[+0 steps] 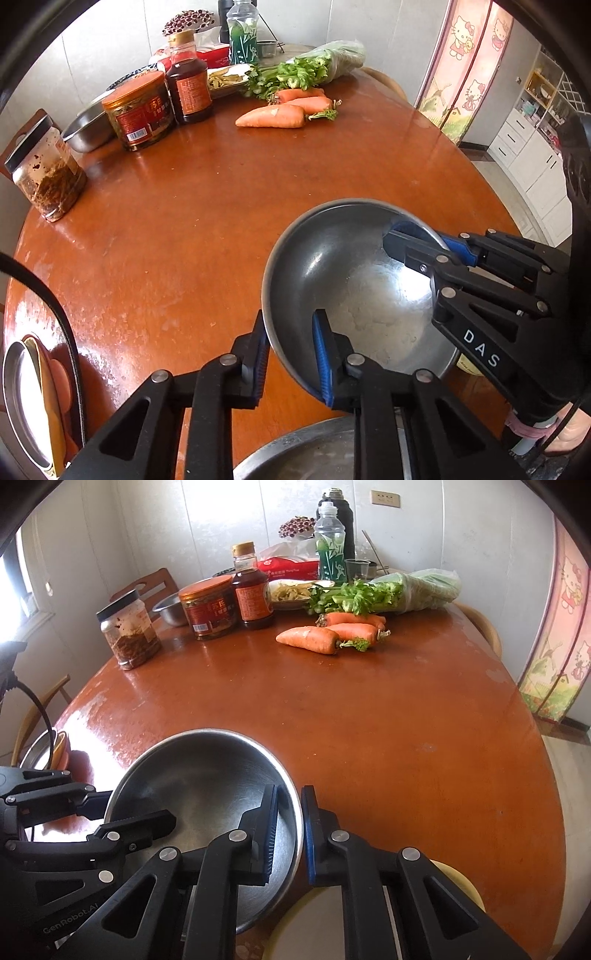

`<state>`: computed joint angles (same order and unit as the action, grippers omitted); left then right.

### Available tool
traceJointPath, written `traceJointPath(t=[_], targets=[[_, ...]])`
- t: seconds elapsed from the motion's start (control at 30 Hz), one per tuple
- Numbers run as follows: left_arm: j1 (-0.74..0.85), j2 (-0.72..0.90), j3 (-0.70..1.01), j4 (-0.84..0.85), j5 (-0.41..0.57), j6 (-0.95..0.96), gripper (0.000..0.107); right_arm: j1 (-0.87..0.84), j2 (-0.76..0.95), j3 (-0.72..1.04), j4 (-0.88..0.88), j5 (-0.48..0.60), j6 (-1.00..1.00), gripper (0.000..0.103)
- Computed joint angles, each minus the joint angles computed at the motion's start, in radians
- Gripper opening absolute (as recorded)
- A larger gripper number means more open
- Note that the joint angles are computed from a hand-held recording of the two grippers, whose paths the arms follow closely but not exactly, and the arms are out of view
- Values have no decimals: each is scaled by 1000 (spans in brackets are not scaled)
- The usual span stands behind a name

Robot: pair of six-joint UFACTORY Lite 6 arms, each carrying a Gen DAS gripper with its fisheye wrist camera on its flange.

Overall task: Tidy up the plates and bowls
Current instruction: 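Lift the steel bowl with both grippers and lower it into the steel basin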

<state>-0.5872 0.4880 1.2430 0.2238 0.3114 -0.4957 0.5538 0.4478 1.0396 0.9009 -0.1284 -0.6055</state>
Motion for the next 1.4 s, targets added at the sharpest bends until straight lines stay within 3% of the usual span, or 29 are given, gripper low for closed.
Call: traceJointPath(t=[0.5, 0.83, 1.07, 1.4], targets=[[31, -153, -123, 17, -33, -19, 23, 60, -43, 22, 297, -28, -271, 13], [11, -356, -267, 158, -23, -179, 23, 149, -138, -7, 521, -93, -475, 13], [-50, -524, -374, 343, 21, -380, 23, 230, -240, -66, 599, -166, -524, 13], [-168, -708, -519, 471, 92, -566, 23, 359, -395, -195, 668, -270, -530, 13]])
